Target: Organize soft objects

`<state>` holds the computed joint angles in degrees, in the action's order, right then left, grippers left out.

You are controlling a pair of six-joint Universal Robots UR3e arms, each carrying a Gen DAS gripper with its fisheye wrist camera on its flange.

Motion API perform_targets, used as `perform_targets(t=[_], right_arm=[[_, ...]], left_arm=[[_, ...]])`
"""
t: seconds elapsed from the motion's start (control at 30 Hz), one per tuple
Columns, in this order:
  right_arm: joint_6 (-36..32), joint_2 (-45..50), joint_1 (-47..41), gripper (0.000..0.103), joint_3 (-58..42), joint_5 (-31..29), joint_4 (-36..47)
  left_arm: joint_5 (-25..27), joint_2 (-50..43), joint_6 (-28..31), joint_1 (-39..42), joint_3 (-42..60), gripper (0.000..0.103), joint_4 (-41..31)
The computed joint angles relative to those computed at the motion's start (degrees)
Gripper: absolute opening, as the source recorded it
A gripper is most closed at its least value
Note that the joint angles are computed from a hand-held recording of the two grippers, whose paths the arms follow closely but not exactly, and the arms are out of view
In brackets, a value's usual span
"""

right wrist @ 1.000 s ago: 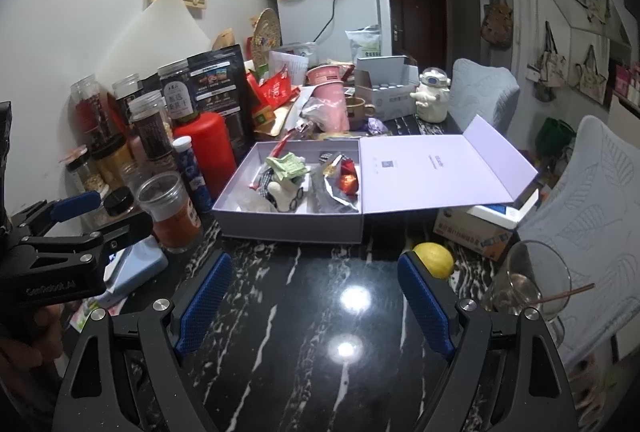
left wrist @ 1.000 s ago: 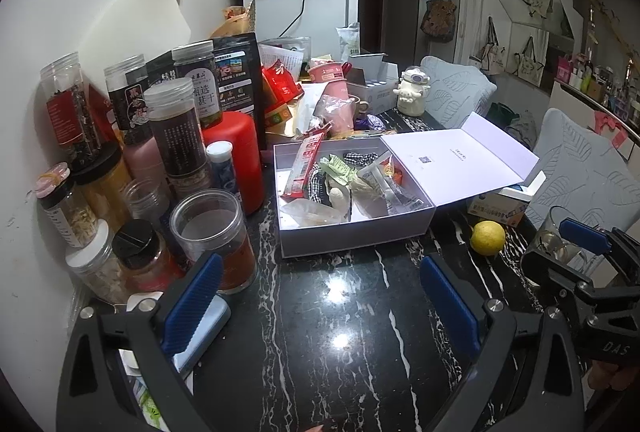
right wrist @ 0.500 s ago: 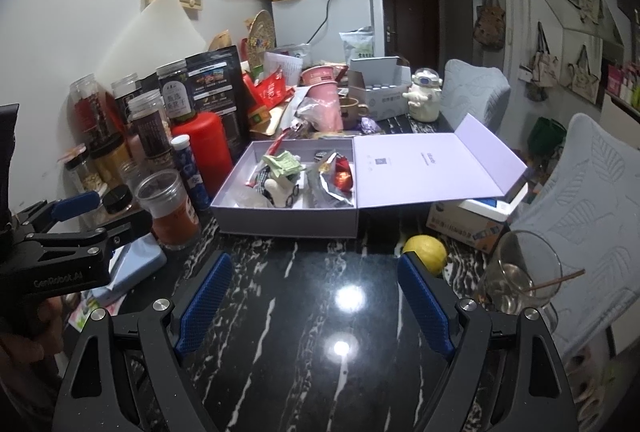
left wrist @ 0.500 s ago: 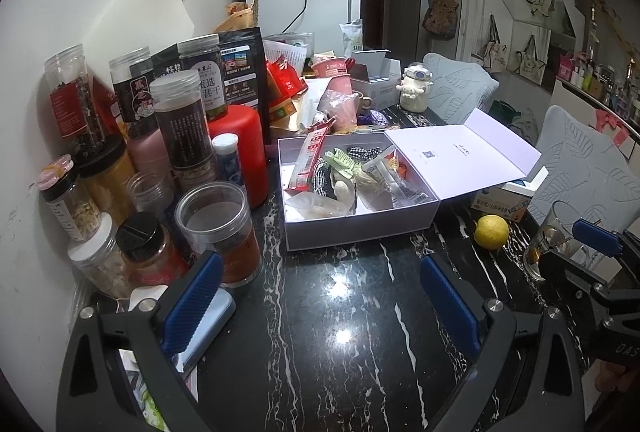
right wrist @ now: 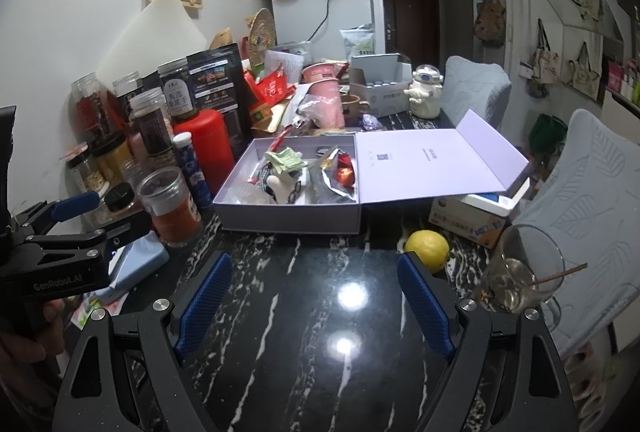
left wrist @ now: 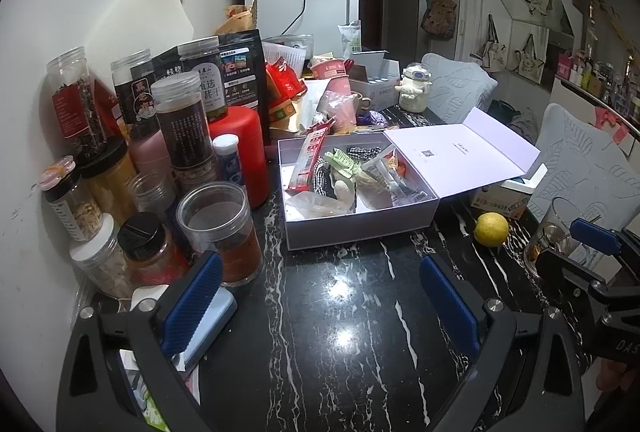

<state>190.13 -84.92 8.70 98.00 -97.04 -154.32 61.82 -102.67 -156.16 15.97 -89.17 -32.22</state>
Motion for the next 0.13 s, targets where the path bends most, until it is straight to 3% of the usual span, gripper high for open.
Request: perform_targets(t=[0.13], right_arm=[[0.34, 0.1, -0.1, 0.086, -0.11, 0.0, 0.35]], left_arm=[[-0.64, -0.45, 0.59, 0.06, 0.58, 0.1, -1.53]])
